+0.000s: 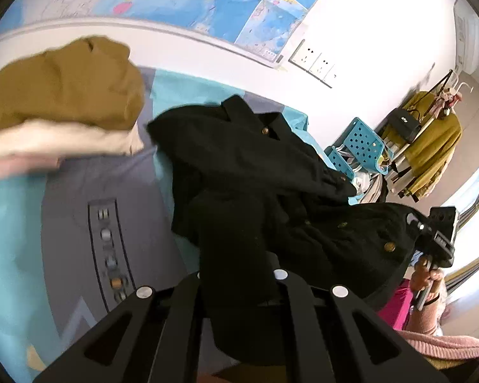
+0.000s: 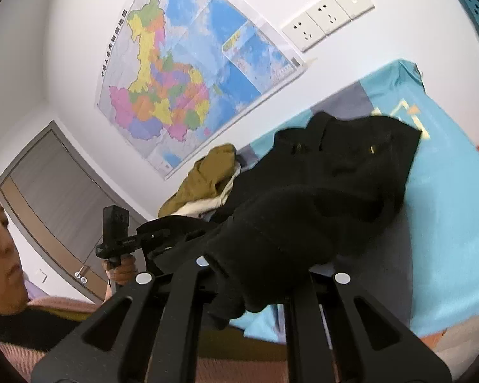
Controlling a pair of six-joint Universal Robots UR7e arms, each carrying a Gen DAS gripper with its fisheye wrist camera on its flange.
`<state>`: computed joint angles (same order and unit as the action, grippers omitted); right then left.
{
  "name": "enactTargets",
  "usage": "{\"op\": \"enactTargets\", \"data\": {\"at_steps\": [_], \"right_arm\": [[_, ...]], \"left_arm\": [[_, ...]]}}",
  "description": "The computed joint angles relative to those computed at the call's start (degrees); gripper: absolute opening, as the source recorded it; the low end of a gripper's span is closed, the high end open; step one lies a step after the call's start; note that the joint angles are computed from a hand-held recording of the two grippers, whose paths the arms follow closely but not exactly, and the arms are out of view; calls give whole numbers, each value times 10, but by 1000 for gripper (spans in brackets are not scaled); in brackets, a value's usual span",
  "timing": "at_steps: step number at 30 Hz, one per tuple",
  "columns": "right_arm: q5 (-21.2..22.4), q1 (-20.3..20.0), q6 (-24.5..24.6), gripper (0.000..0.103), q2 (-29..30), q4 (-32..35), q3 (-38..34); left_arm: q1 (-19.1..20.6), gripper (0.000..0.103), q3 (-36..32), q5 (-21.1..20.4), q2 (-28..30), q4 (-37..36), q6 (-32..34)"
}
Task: Fold large clothes
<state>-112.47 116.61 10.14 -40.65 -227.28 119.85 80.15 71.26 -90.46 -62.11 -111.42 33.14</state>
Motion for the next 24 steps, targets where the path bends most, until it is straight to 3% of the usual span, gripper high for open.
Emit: {"op": "enactTargets", "data": {"at_steps": [13,24], "right_arm": [[23,-50,-20,8,-45,86,-68],[44,-90,-1,8,-61,165,-121]], "left_arm": [[-49,6,-147,50,102,17,-21],[-67,6,-274,89,195,60,-39]]}}
